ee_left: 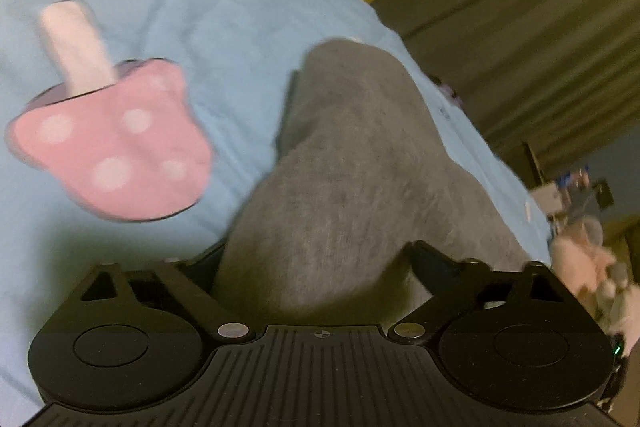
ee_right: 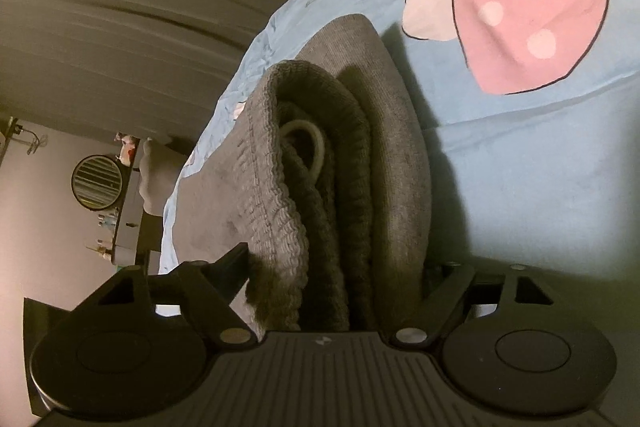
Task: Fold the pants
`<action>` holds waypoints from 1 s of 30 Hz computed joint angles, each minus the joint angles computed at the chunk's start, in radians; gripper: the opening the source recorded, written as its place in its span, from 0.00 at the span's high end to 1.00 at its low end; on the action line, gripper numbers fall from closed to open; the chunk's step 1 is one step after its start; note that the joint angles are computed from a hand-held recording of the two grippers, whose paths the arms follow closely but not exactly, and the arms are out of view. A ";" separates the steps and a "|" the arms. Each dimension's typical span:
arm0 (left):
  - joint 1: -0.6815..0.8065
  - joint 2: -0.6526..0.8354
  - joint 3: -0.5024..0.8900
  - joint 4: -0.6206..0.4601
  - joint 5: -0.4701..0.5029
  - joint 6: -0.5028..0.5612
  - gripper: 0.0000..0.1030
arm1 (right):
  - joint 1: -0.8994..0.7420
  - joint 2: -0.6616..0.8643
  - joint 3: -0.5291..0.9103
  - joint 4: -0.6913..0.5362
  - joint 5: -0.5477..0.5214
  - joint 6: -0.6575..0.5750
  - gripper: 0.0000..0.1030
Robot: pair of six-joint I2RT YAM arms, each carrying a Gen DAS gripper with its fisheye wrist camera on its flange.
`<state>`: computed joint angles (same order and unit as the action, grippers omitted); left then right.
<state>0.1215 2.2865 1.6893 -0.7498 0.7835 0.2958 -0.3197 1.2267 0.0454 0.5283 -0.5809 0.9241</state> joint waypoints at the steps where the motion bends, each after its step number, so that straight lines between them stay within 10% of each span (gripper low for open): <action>1: -0.014 -0.004 -0.012 0.026 -0.016 0.006 0.13 | 0.008 0.005 -0.001 0.009 0.009 -0.002 0.12; 6: -0.039 0.009 -0.019 0.074 0.001 -0.016 0.41 | 0.093 0.017 0.024 0.013 0.135 0.028 0.12; 9: -0.035 -0.005 -0.040 0.083 0.040 -0.043 0.63 | 0.173 -0.042 0.039 -0.075 0.281 0.013 0.31; 19: -0.092 -0.188 -0.270 0.394 -0.028 -0.153 0.76 | 0.289 -0.275 0.037 -0.165 0.482 0.011 0.46; 24: -0.108 -0.271 -0.360 0.618 0.006 -0.297 0.76 | 0.319 -0.286 0.065 -0.089 0.575 -0.025 0.47; 27: -0.139 -0.259 -0.339 0.653 -0.113 -0.357 0.34 | 0.267 -0.164 0.097 -0.018 0.587 -0.042 0.30; 30: -0.164 -0.266 -0.381 0.709 -0.362 -0.382 0.25 | 0.311 -0.082 0.174 -0.204 0.808 -0.102 0.16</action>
